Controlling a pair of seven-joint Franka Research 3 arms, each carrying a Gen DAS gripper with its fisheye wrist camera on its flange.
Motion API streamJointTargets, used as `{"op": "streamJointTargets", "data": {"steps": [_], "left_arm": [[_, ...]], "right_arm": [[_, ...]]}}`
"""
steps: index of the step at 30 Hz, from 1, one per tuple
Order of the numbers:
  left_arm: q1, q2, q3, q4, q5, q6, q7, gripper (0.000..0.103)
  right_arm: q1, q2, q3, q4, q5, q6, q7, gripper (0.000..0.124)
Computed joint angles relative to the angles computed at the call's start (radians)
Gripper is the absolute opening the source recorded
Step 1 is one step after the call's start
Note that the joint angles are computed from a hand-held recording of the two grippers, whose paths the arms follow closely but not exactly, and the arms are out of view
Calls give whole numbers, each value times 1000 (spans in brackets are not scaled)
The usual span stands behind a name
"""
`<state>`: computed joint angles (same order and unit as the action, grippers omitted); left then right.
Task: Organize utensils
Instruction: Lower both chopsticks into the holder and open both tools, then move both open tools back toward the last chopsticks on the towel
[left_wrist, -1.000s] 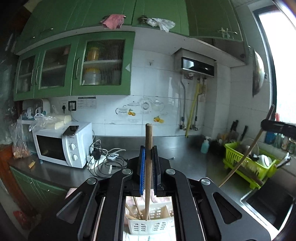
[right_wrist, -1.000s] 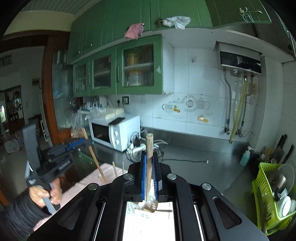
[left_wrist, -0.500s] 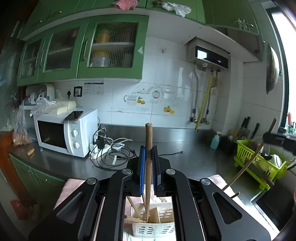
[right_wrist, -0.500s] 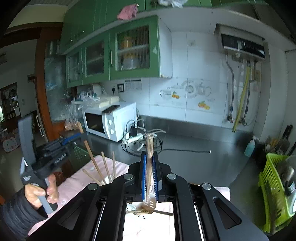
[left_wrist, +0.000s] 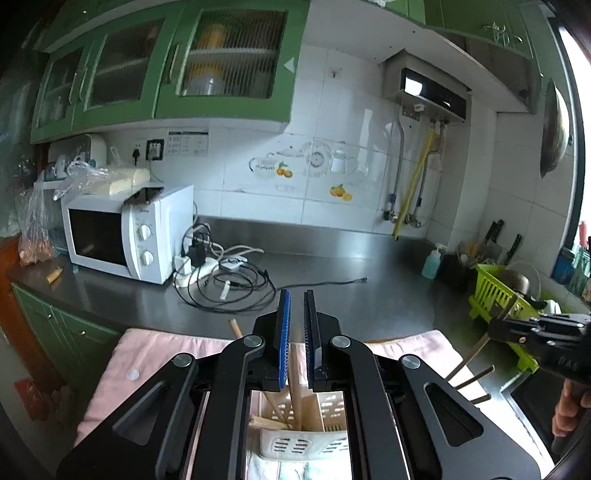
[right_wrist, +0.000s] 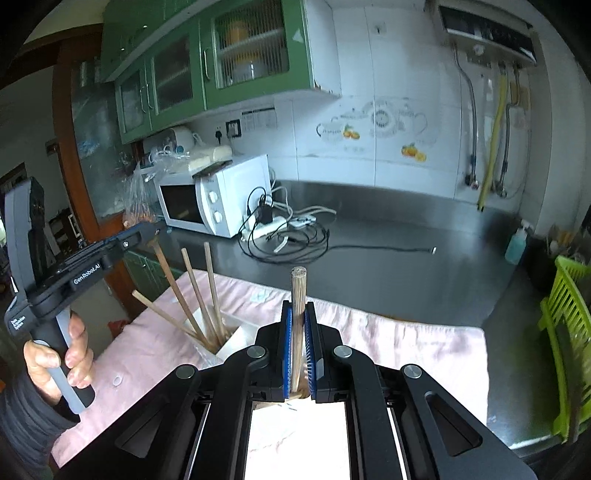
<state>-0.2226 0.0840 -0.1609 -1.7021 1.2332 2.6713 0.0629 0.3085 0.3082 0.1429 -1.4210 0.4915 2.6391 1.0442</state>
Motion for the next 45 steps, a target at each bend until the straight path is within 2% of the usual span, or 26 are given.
{"op": "streamJointTargets", "data": {"steps": [3, 5, 6, 7, 11, 13, 18, 20, 24, 30, 34, 36, 40, 45], "left_arm": [[0, -6, -1, -10, -5, 5, 11, 10], [-3, -13, -6, -16, -4, -9, 22, 17], [-5, -21, -8, -24, 5, -13, 17, 30], [-8, -33, -11, -35, 20, -25, 2, 49], [-8, -85, -32, -85, 63, -47, -42, 60], [-6, -120, -49, -121, 78, -68, -63, 74], [-1, -226, -108, -235, 123, -157, -115, 98], [1, -272, -130, -287, 113, -184, -128, 98], [4, -356, -161, -398, 52, -189, -126, 98], [-1, -461, -222, -557, -10, -235, -147, 98], [-12, -515, -251, -648, -65, -251, -188, 98], [-16, -545, -256, -694, -76, -235, -223, 98], [-18, -587, -272, -765, -120, -223, -291, 98], [-30, -598, -271, -801, -198, -209, -292, 98]], "right_arm": [[4, 1, -4, -9, -8, -1, 9, 8], [-2, -6, 1, -17, 6, -1, 4, 18], [-4, -15, 1, -29, 13, 7, 3, 21], [-6, -29, 2, -47, 22, 20, -2, 26], [-18, -105, 7, -140, 74, 61, -48, 28], [-20, -147, 6, -193, 107, 74, -70, 34], [-8, -304, -8, -403, 251, 131, -178, 40], [9, -359, -22, -482, 295, 144, -218, 41], [63, -473, -51, -662, 368, 182, -283, 48], [135, -562, -59, -882, 357, 202, -293, 48], [176, -556, -59, -950, 353, 175, -277, 48], [189, -550, -50, -974, 349, 185, -264, 46], [213, -537, -37, -1016, 332, 206, -252, 37], [232, -508, -18, -1038, 302, 237, -219, 26]]}}
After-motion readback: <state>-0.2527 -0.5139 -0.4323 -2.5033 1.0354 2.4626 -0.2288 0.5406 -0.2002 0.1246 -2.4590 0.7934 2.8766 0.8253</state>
